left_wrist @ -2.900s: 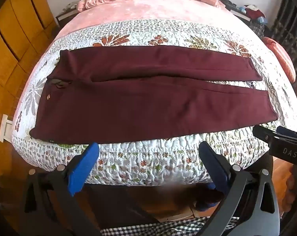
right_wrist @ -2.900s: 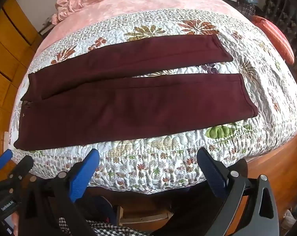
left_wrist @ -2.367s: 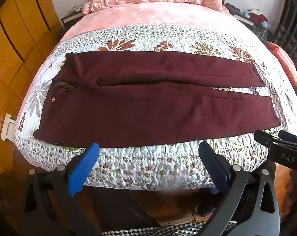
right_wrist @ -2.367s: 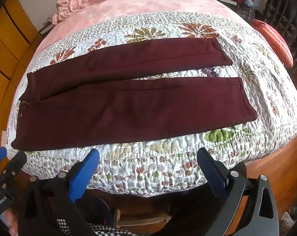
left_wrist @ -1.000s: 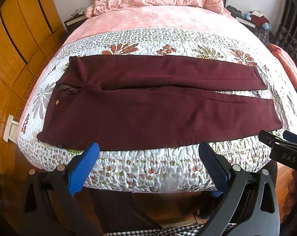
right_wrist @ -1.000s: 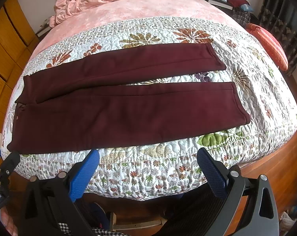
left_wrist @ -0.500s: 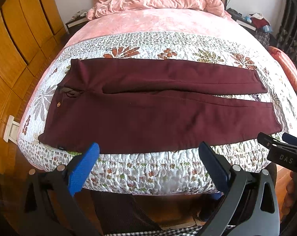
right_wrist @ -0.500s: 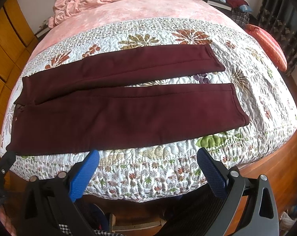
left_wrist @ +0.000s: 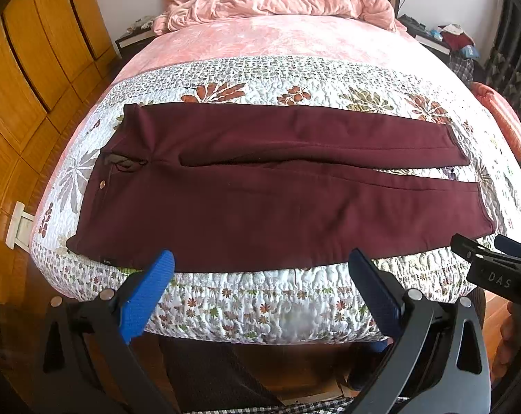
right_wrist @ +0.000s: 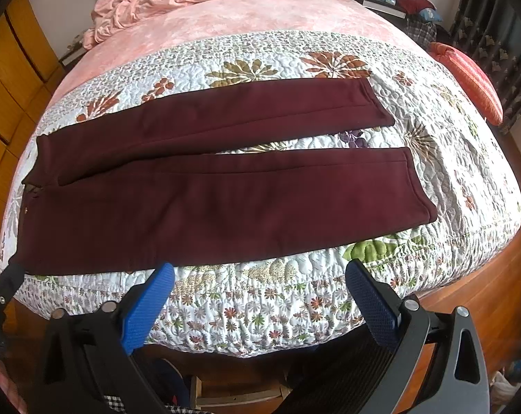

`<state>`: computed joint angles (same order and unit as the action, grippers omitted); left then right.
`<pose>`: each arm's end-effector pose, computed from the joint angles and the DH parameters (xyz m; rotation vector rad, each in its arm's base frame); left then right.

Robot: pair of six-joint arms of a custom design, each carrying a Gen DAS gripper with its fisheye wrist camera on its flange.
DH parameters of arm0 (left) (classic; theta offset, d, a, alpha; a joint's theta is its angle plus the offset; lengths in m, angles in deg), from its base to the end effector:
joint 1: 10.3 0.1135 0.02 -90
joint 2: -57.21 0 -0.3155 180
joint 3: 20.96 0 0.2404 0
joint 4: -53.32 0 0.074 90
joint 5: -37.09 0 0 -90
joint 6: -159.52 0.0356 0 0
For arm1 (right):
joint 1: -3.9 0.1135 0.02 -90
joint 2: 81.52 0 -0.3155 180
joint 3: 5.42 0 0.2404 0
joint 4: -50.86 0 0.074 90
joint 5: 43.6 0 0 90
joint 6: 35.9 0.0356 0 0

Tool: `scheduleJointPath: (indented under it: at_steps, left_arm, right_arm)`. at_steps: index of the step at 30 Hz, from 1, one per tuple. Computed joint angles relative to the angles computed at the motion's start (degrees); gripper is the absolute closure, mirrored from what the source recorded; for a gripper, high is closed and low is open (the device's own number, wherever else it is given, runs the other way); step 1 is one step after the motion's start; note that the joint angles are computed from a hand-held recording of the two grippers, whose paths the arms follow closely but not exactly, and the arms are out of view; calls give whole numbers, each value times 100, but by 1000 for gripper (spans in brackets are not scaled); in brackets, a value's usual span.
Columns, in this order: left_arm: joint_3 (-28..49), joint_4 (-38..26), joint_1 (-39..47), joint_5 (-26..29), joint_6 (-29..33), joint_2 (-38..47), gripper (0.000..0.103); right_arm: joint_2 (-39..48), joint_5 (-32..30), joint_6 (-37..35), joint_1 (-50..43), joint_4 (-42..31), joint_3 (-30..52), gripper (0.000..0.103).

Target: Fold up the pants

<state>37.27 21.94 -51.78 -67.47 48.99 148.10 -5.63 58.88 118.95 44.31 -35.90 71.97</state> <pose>0.2118 -0.1753 0.2017 0.4013 2.5958 -0.0243 0.1515 0.1189 0.3174 0.6303 2.8481 -0.0976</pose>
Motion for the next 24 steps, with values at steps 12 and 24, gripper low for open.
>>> scheduleJointPath:
  at_steps: [12, 24]
  left_arm:
    - [34, -18, 7, 4, 8, 18, 3]
    - [420, 249, 286, 112, 400, 755, 3]
  right_arm:
    - [-5, 6, -2, -7, 20, -28, 4]
    - [-921, -421, -2243, -2113, 779, -419, 4]
